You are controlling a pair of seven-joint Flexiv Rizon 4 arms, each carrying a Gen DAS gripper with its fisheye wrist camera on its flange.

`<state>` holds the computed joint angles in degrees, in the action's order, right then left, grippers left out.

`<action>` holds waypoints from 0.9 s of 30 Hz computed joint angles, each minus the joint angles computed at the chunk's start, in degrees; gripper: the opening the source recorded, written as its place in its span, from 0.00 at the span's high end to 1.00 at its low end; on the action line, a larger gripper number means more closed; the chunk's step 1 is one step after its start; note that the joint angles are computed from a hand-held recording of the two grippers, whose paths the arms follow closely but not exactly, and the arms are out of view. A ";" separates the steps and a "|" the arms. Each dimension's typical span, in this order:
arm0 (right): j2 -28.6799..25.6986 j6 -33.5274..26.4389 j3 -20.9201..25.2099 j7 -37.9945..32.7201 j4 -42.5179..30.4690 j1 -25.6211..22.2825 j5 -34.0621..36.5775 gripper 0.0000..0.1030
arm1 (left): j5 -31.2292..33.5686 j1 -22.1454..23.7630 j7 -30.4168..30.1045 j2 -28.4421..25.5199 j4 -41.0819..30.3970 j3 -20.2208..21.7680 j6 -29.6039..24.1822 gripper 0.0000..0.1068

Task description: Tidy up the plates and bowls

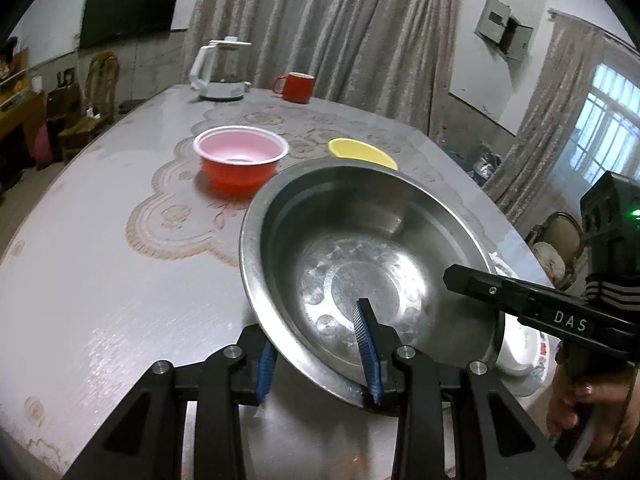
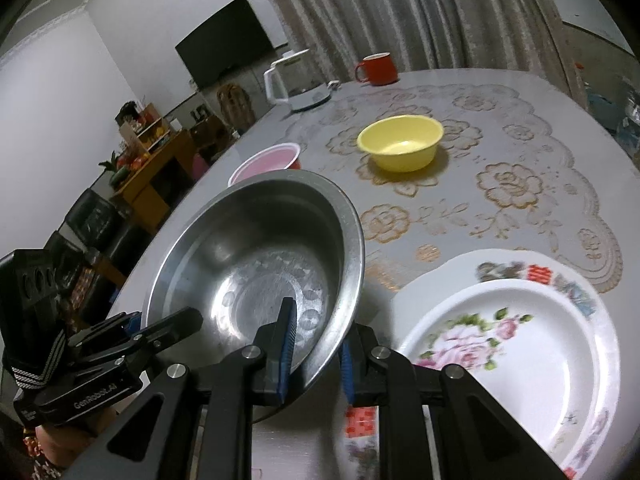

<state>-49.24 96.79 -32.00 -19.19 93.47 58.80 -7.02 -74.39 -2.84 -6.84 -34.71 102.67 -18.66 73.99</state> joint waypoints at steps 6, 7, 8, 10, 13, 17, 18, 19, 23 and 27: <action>-0.80 -2.39 4.47 0.29 -3.57 -3.38 -2.24 0.81 | 0.79 0.28 -1.01 -0.50 0.47 0.66 0.66 0.66; -0.93 -2.74 5.06 0.48 -4.00 -3.89 -2.72 0.81 | 1.18 0.23 -1.30 -0.77 0.42 0.71 1.01 0.66; -1.06 -3.28 5.98 0.64 -4.56 -4.59 -3.26 0.80 | 1.95 0.10 -1.96 -1.21 0.28 0.90 1.50 0.66; -1.26 -4.68 8.31 0.92 -5.81 -6.43 -4.56 0.80 | 4.43 0.26 -4.37 -1.92 0.01 1.26 1.33 0.66; -1.69 -6.64 10.94 1.81 -7.34 -8.60 -6.65 0.80 | 7.15 1.09 -7.02 -2.59 0.02 0.65 1.72 0.66; -1.79 -8.33 13.09 3.12 -8.33 -10.38 -9.25 0.79 | 8.76 2.59 -8.01 -2.83 0.68 -1.37 3.33 0.66; -1.70 -8.65 13.39 3.41 -8.43 -10.68 -9.89 0.79 | 9.35 2.84 -8.41 -3.03 0.54 -1.68 3.51 0.66; -1.62 -8.96 13.57 3.72 -8.43 -10.84 -10.50 0.79 | 9.51 3.19 -8.34 -3.13 0.59 -2.29 4.08 0.66; -1.18 -11.03 14.59 4.81 -8.90 -11.59 -13.01 0.75 | 10.74 4.50 -8.93 -3.56 0.52 -3.87 4.82 0.65; -0.68 -10.95 16.68 5.79 -9.07 -13.21 -14.38 0.68 | 12.16 5.37 -9.51 -4.01 0.60 -5.11 6.21 0.65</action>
